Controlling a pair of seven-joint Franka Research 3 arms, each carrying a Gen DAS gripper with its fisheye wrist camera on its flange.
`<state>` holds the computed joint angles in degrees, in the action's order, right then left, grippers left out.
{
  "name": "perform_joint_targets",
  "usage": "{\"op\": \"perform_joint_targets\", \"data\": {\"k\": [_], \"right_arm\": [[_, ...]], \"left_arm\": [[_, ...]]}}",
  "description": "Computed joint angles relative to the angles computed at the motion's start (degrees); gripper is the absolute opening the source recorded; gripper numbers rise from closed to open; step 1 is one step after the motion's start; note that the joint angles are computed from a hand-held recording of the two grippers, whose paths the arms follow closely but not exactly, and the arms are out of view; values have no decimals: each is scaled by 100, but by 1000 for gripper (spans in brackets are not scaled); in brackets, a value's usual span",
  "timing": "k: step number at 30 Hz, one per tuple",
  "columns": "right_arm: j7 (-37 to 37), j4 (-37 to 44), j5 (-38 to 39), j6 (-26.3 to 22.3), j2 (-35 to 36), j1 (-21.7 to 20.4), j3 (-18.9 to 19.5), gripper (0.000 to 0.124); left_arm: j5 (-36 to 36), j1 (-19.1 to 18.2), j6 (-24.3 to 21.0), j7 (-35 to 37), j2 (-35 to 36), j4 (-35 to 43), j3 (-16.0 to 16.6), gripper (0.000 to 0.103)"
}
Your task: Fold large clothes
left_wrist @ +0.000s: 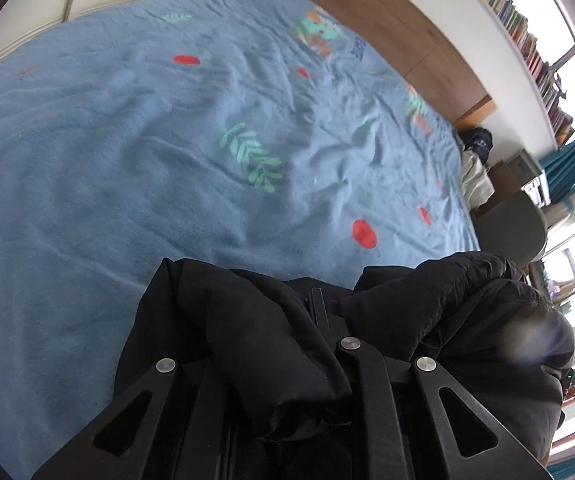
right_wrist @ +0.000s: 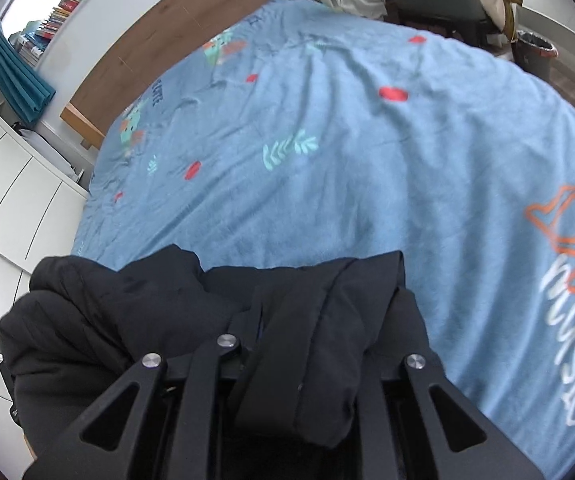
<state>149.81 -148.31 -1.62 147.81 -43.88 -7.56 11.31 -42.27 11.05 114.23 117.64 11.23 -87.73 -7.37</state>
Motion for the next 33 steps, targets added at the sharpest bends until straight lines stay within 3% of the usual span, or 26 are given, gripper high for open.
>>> {"op": "perform_joint_targets", "data": {"k": [3,5,8,9,10,12,16,20,23,28,33], "right_arm": [[32,-158,176,264,-51,68,-133,16],[17,-308,368,502,-181,144,-244,19],[47,-713,850,1182,-506,282,-423,34],[-1,-833,1032,1444,-596,373,-513,45],[-30,-905,1202,1635,-666,428,-565,52],[-21,-896,1426,1714,-774,385,-528,73],[26,-854,1764,1914,-1005,282,-469,80],[214,-710,1696,1562,-1505,-229,-170,82],[199,-486,1504,1092,-1818,-363,-65,83],[-153,-6,1022,346,-2044,-196,227,90],[-383,315,663,-129,-1761,157,700,91]], "left_arm": [[78,17,-183,-199,89,249,8,16],[-123,108,-312,-237,128,377,-1,24],[-743,346,-718,-522,325,700,-19,57],[-804,377,-676,-609,310,732,-20,72],[-807,382,-575,-668,268,740,-19,78],[-877,416,-467,-803,238,827,-10,82],[-902,531,-474,-1138,260,1174,24,86],[-776,648,-563,-1189,96,1264,93,88],[-696,693,-719,-1033,-134,1116,162,88],[-399,448,-606,-93,-1106,-11,377,88],[-190,-16,-496,779,-2017,-1240,576,88]]}}
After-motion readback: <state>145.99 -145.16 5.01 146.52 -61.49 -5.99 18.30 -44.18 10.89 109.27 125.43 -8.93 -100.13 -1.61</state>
